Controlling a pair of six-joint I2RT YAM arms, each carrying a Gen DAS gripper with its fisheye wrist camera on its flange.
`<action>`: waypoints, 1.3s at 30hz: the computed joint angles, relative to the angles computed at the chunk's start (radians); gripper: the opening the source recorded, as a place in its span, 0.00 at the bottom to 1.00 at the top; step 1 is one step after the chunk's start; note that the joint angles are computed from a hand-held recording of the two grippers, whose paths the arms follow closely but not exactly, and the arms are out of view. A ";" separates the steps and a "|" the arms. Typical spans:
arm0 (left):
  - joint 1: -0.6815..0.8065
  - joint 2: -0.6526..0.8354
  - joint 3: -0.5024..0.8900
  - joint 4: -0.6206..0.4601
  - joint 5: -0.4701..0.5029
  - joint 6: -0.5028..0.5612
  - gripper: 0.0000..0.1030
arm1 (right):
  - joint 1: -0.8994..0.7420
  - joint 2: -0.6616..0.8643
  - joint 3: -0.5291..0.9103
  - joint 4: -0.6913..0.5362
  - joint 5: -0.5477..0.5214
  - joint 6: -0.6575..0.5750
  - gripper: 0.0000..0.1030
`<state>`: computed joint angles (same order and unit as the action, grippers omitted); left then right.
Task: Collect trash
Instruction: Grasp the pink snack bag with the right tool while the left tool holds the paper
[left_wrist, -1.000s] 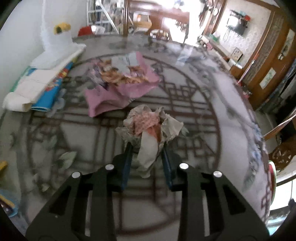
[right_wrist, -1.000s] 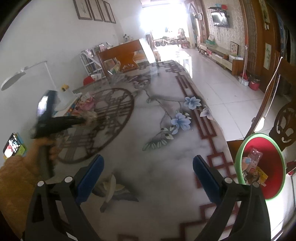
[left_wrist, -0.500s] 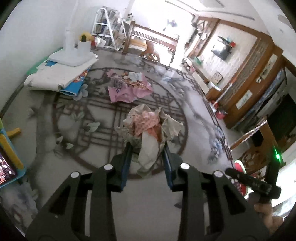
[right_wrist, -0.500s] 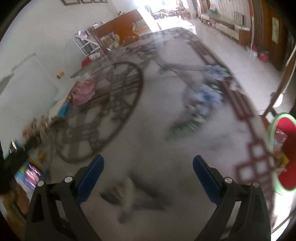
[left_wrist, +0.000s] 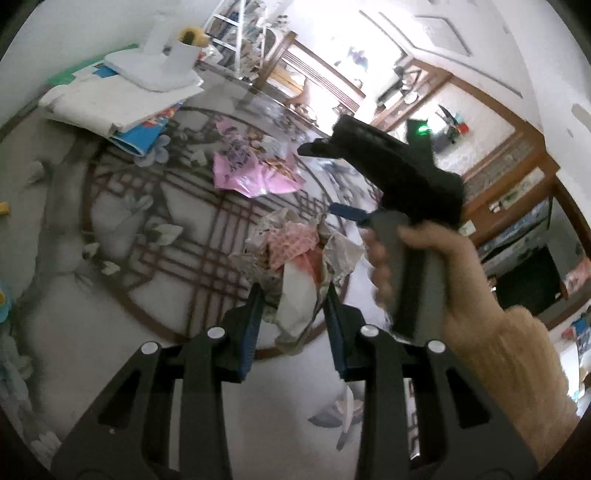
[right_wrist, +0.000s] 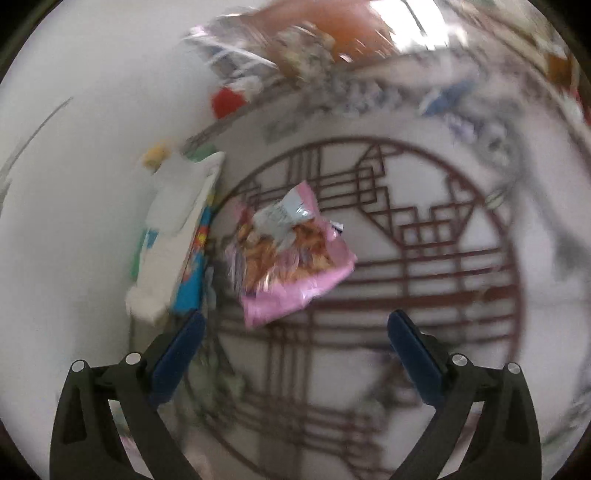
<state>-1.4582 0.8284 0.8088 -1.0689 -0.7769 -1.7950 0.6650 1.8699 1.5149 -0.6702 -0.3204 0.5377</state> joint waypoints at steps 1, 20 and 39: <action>0.000 -0.012 -0.004 -0.013 -0.003 -0.012 0.31 | -0.005 0.019 0.006 0.020 -0.006 0.037 0.93; 0.027 -0.015 0.000 0.004 0.015 0.038 0.31 | -0.035 0.103 -0.054 0.201 -0.161 0.144 0.45; 0.032 0.190 0.112 -0.067 0.032 0.077 0.31 | -0.261 -0.853 -0.626 -0.078 -0.063 -0.188 0.44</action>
